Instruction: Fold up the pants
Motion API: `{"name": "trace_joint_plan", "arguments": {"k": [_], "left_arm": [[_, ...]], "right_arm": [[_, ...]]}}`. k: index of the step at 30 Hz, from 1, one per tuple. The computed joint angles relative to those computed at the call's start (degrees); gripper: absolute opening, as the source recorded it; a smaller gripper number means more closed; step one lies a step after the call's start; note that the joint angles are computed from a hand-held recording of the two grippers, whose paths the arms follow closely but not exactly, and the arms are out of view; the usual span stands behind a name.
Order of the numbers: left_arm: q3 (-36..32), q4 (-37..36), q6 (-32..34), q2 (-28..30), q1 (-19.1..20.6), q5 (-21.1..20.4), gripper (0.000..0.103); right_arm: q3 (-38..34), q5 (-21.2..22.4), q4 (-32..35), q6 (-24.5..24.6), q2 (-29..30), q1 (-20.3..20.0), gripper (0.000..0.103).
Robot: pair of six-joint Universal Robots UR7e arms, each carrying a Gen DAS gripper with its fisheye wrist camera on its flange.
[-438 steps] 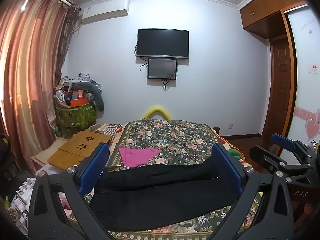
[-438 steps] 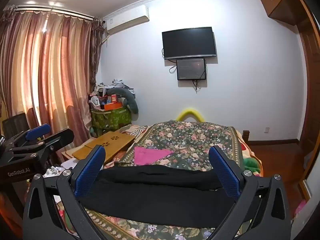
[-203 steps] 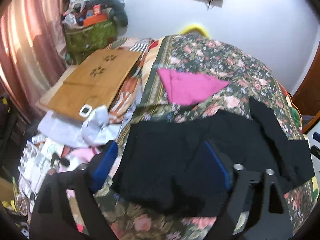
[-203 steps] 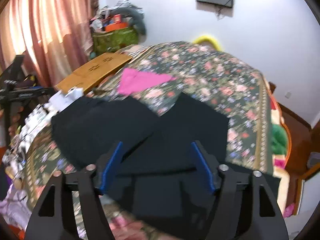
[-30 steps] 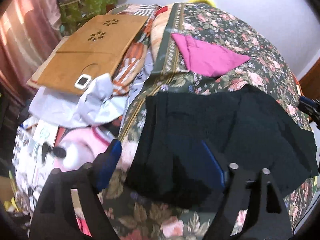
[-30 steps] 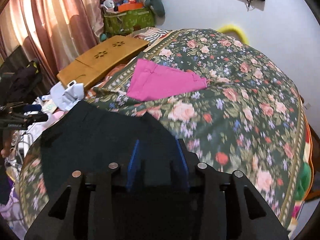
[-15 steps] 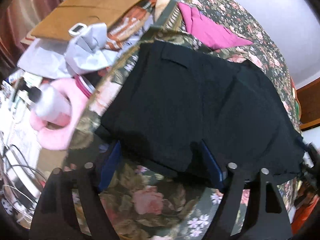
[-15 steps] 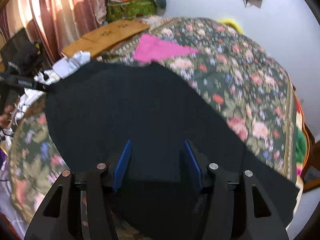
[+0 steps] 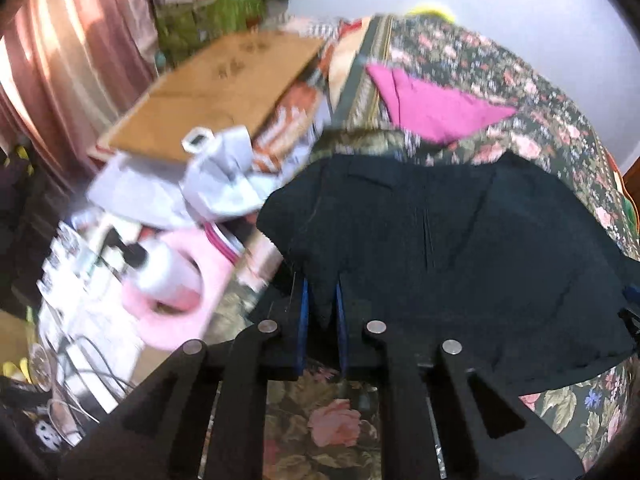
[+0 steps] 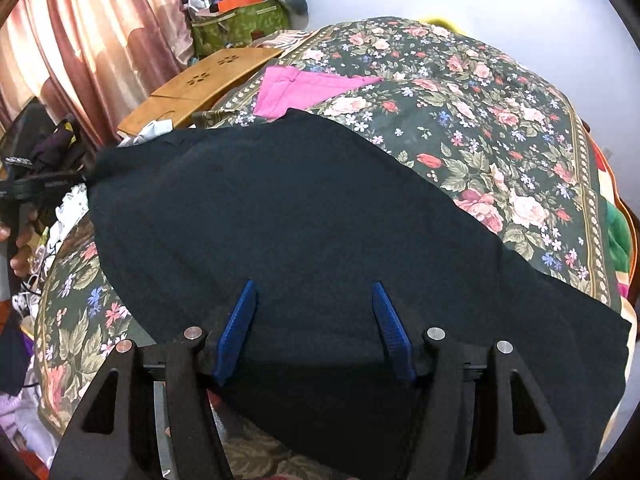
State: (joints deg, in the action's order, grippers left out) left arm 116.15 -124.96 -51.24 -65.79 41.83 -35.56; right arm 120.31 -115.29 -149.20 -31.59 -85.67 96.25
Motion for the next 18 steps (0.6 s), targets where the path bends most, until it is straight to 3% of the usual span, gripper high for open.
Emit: {"name": "trace_joint_plan", "arguments": {"k": [8,13,15,18], "left_arm": [[1.4,-0.4,0.6,0.9,2.9,-4.8,0.014],[2.0,2.6,-0.2,2.0,1.3,-2.5,0.019],[1.5,5.0,-0.5,1.5,0.8,-2.2,0.026],[1.2,6.0,-0.3,0.1,-0.2,-2.1,0.050]], "right_arm": [[-3.2,2.7,1.5,5.0,2.0,1.6,0.058],[-4.6,2.2,2.8,7.4,5.0,1.8,0.062],[-4.4,1.2,3.8,7.4,5.2,1.4,0.062],[-2.6,2.1,3.0,6.3,3.1,-0.1,0.068]]}}
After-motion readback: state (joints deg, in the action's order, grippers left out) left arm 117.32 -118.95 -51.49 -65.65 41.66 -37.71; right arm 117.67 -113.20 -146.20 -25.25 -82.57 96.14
